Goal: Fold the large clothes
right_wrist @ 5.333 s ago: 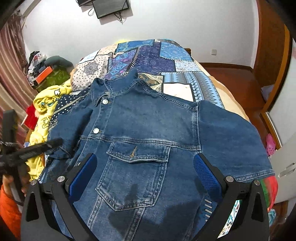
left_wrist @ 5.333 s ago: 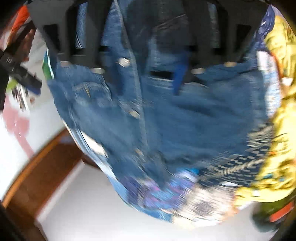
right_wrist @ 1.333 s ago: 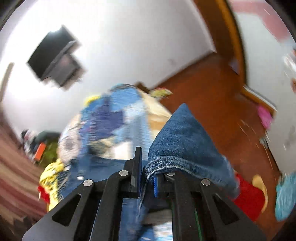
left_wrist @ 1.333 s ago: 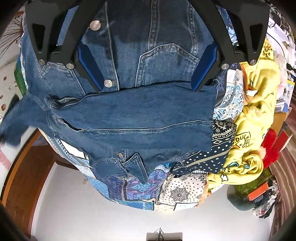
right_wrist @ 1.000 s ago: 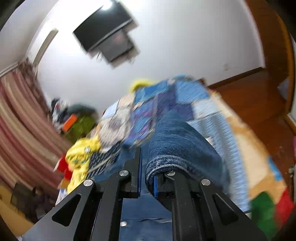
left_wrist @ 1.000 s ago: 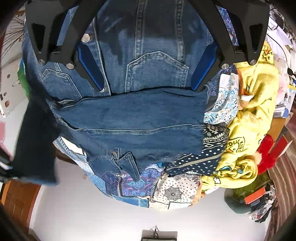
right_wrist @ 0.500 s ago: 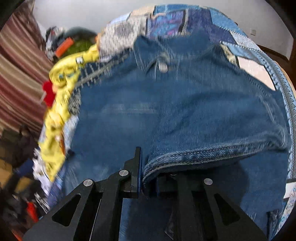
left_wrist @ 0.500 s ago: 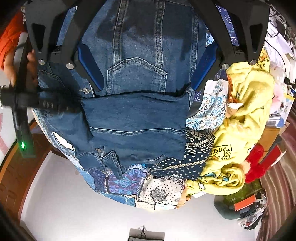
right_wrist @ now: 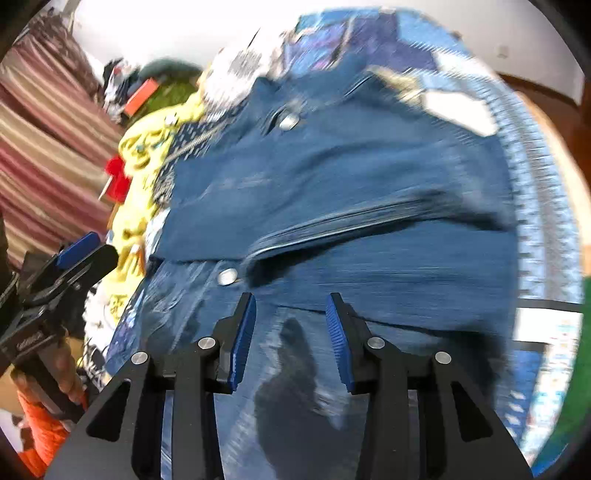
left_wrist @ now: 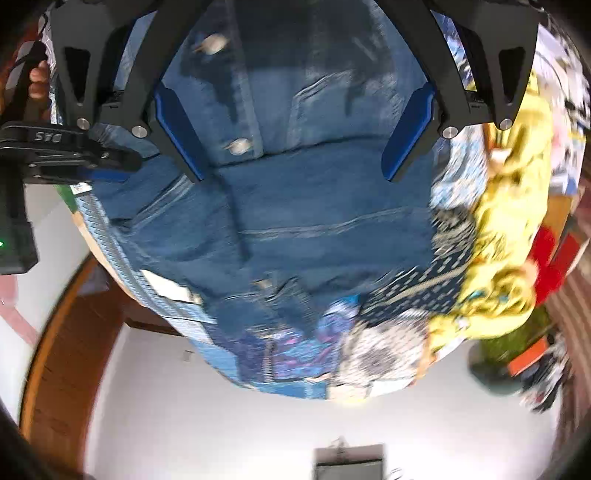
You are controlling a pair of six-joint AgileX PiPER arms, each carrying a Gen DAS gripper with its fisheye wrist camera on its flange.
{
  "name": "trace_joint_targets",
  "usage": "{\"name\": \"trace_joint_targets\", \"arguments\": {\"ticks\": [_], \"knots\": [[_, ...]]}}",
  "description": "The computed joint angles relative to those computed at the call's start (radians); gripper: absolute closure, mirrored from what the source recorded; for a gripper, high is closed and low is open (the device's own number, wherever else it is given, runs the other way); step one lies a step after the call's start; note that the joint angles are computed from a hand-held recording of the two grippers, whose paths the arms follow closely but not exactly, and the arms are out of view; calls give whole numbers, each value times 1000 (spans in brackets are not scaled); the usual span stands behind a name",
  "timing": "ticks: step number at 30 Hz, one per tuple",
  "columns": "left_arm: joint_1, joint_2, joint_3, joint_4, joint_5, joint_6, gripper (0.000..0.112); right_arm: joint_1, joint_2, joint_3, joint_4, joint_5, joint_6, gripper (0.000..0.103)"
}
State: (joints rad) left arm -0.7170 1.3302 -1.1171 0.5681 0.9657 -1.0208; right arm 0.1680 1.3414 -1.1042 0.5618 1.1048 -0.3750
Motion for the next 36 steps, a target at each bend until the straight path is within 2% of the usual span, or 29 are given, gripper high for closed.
{"name": "trace_joint_targets", "arguments": {"ticks": [4,8,12,20,26,28,31,32,33,36], "knots": [[-21,134,-142,-16,-8,81,17,-170,-66,2,-6,9,-63,65],[-24,265,-276,-62,-17,173,17,-299,-98,-2,-38,-21,-97,60],[-25,423,-437,-123,-2,293,17,-364,-94,3,-38,-42,-112,59],[-1,705,-701,-248,97,516,17,-402,-42,88,-7,-71,-137,57],[28,786,-775,-278,81,561,17,-391,-32,164,-12,-102,-139,55],[29,799,-788,-277,59,569,29,-385,-32,170,-17,-117,-124,49],[26,810,-810,-268,54,575,44,-383,-33,164,-30,-117,-112,47],[27,796,-793,-267,36,574,57,-382,-35,161,-35,-115,-106,47],[32,778,-774,-273,17,575,76,-381,-38,162,-40,-115,-103,47],[72,719,-723,-331,-26,570,96,-364,-47,156,-70,-117,-80,47]]}}
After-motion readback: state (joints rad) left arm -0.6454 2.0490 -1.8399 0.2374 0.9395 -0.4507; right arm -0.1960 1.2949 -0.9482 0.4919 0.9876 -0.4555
